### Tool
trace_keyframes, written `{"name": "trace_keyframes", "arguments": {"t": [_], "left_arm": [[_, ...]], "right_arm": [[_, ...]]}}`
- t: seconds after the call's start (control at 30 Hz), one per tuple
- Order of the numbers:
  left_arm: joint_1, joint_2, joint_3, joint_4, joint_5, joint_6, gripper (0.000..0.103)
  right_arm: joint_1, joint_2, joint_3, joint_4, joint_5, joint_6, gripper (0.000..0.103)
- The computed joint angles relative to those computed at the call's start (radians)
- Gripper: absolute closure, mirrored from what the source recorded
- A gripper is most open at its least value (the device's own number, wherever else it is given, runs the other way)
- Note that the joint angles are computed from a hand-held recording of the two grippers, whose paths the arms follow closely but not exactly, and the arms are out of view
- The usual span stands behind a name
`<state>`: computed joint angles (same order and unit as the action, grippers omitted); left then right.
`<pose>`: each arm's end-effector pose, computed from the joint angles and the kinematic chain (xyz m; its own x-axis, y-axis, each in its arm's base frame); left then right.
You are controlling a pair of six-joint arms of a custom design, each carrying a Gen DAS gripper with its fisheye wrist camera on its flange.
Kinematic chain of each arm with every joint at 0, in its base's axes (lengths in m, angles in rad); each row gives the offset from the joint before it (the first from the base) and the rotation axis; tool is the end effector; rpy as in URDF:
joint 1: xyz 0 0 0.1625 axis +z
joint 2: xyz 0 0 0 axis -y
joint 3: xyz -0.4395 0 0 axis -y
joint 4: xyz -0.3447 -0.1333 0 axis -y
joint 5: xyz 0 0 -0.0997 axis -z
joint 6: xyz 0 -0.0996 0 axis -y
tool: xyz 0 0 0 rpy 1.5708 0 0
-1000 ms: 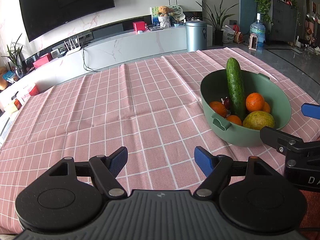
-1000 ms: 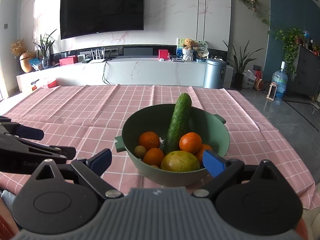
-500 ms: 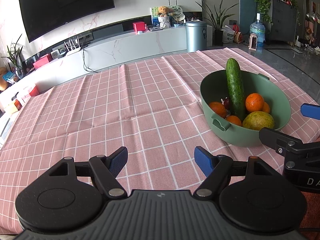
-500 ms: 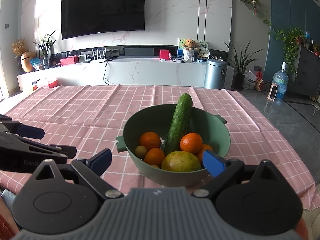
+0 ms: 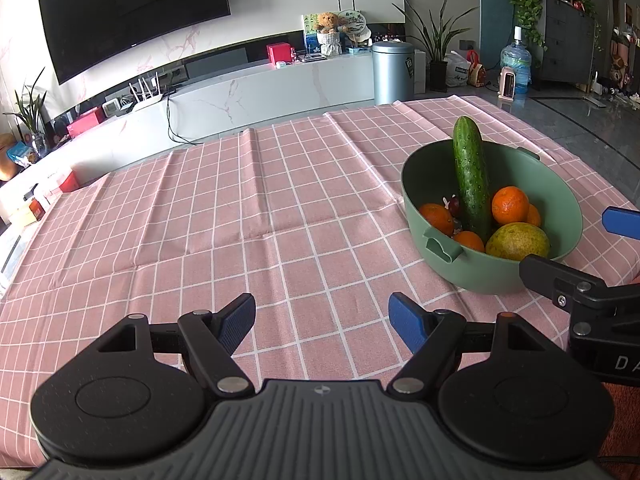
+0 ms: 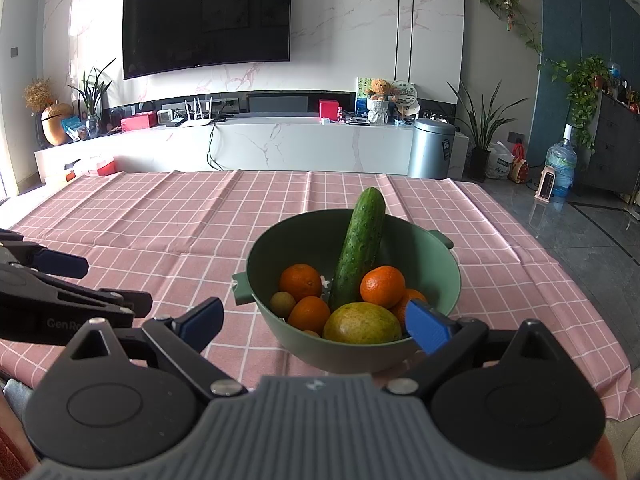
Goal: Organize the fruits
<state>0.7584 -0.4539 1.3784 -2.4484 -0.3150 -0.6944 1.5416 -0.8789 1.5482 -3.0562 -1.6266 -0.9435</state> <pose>-0.3519 -0.6474 0.0445 -0.6029 -0.2432 -0.7598 0.4416 0.6915 -0.5717 0.1075 -0.6949 0.2916 -0.6013 -0.5135 0.6122 -0.7953 0.4584 -0.3967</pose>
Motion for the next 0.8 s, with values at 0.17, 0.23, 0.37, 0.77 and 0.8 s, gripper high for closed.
{"name": "trace_keyframes", "arguments": {"t": [0.17, 0.23, 0.37, 0.77, 0.8], "left_arm": [[0.000, 0.000, 0.000, 0.000, 0.000, 0.000, 0.014], [0.000, -0.001, 0.000, 0.003, 0.000, -0.003, 0.014], [0.000, -0.001, 0.000, 0.001, 0.000, -0.001, 0.014], [-0.002, -0.007, 0.002, 0.012, 0.001, -0.016, 0.014], [-0.002, -0.009, 0.004, 0.012, 0.001, -0.018, 0.014]], "right_arm": [[0.000, 0.000, 0.000, 0.000, 0.000, 0.000, 0.009], [0.000, 0.000, 0.000, 0.000, 0.000, 0.000, 0.009], [0.000, 0.000, 0.001, -0.001, 0.000, 0.000, 0.009], [0.000, 0.001, 0.001, -0.001, 0.001, 0.000, 0.009], [0.000, 0.001, 0.001, -0.001, 0.001, 0.000, 0.009]]}}
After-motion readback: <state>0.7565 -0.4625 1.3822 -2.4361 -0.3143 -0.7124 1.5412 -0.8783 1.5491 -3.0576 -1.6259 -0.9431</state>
